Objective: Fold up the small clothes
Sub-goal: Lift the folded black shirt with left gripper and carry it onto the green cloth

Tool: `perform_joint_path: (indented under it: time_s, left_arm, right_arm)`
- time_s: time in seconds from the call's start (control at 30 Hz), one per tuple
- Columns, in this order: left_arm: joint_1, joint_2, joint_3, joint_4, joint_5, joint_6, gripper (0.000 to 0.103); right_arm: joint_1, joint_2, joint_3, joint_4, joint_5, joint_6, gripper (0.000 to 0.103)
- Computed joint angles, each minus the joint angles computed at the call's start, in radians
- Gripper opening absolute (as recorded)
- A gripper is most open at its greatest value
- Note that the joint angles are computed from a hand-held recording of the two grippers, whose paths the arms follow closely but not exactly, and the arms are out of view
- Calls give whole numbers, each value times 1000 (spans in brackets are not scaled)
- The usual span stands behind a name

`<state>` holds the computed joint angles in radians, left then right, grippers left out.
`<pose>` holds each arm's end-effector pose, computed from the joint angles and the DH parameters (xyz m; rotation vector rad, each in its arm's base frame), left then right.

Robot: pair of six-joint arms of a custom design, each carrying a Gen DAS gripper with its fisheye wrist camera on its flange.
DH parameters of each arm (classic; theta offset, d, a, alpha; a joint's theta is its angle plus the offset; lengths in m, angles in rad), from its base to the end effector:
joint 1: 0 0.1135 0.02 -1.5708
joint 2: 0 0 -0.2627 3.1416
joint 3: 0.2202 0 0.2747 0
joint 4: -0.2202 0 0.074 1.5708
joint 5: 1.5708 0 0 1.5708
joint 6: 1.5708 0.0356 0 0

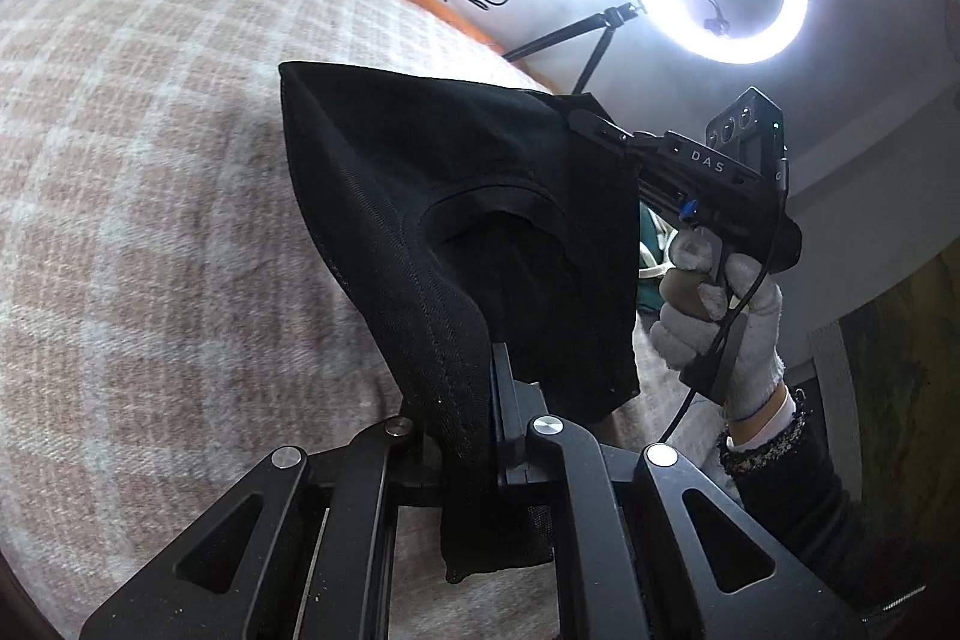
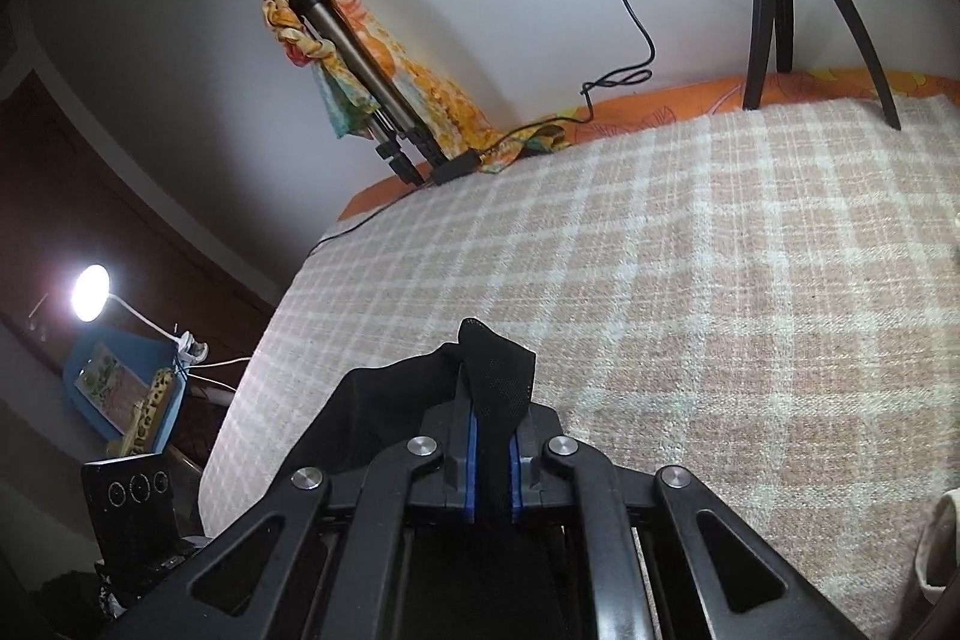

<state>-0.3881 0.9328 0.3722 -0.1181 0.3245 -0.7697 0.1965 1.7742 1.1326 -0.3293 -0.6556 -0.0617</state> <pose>0.1867 -0.0886 0.1652 -0.2697 2.3833 -0.9532 0.3699 0.0958 0.1741 -0.5714 2.3984 0.8830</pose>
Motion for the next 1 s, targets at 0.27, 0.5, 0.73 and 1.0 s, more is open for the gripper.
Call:
perform_joint_path:
  time_s: [0.27,0.5,0.73,1.0]
  left_arm:
    - [-55,146,95,71,-21,26,7]
    - [-116,280,199,128,-21,39,7]
    - [-177,478,367,186,-25,73,7]
    - [-232,696,600,194,-35,111,7]
  right_arm:
    - [-36,-84,-31,-21,8,-18,5]
    - [-115,-150,-40,-68,-7,-81,5]
    - [-250,-184,13,-168,-43,-166,5]
    - [-402,-162,116,-271,-76,-253,5]
